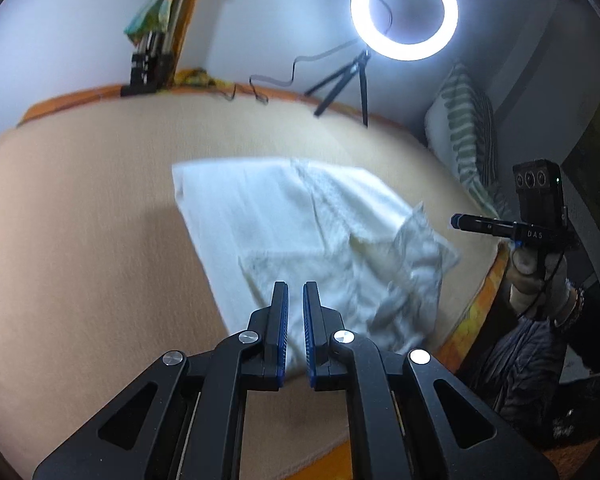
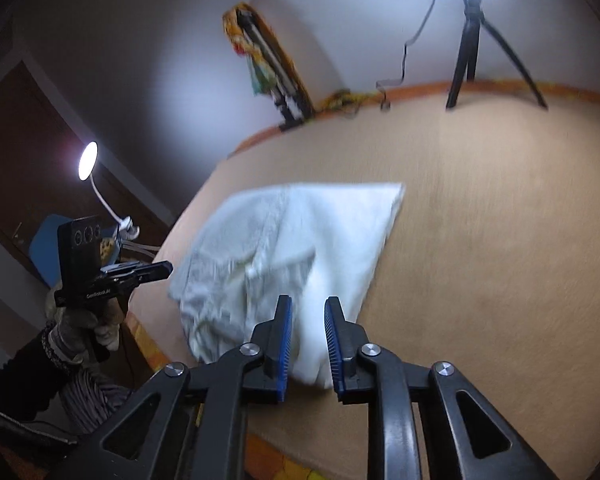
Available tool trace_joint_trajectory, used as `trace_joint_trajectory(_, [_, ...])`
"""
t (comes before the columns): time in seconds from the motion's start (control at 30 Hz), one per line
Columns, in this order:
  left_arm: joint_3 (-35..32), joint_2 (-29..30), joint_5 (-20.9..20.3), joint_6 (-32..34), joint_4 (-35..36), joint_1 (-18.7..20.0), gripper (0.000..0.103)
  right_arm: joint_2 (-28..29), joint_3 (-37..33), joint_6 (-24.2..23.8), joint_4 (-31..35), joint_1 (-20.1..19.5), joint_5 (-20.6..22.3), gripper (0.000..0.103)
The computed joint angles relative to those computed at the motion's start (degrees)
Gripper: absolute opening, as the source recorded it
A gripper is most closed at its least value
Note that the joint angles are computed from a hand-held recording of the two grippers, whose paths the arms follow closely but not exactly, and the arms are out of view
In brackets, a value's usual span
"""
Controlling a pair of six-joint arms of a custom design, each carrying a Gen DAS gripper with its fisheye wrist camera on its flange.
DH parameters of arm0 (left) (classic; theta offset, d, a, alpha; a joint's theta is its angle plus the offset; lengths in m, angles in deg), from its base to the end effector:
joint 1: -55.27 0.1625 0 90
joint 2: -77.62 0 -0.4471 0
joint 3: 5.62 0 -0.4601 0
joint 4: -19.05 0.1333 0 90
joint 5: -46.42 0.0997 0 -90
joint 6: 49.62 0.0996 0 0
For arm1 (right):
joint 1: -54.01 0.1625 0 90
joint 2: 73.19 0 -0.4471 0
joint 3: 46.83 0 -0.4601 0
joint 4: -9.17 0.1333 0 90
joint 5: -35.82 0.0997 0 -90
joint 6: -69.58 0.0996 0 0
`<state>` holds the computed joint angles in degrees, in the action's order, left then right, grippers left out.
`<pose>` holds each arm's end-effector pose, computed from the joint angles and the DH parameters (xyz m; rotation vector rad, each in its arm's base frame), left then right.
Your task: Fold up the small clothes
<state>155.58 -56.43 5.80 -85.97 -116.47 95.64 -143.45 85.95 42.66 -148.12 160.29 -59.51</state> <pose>-0.0274 -0.2975 0.2438 0.1046 2.5083 -1.0809 0.2511 -0.4173 0.0846 1.1133 -2.8280 0.1129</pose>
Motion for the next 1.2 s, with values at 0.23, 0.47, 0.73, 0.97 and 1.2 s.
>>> trace_joint_trajectory(0.23, [-7.68, 22.54, -3.46, 17.62, -30.43, 11.43, 0.006, 9.45, -6.62, -3.47, -4.24, 2.87, -2.08, 0.018])
trace_joint_trajectory(0.47, [-16.55, 34.65, -13.56, 25.41, -35.83, 22.68, 0.006, 20.12, -16.59, -7.22, 1.7, 6.14, -5.33, 0.018])
trace_joint_trajectory(0.73, [-19.98, 40.89, -16.07, 28.72, -31.24, 27.84, 0.006, 26.91, -20.4, -12.56, 4.06, 7.89, -12.15, 0.017])
trace_joint_trajectory(0.97, [-17.48, 40.58, -16.51, 31.45, -38.51, 28.34, 0.006, 25.96, -18.94, -13.38, 3.11, 6.84, -10.86, 0.015])
trace_joint_trajectory(1.2, [-14.85, 37.39, -11.05, 29.26, -44.29, 28.53, 0.006, 23.19, -19.07, -7.57, 2.56, 3.68, -8.11, 0.018])
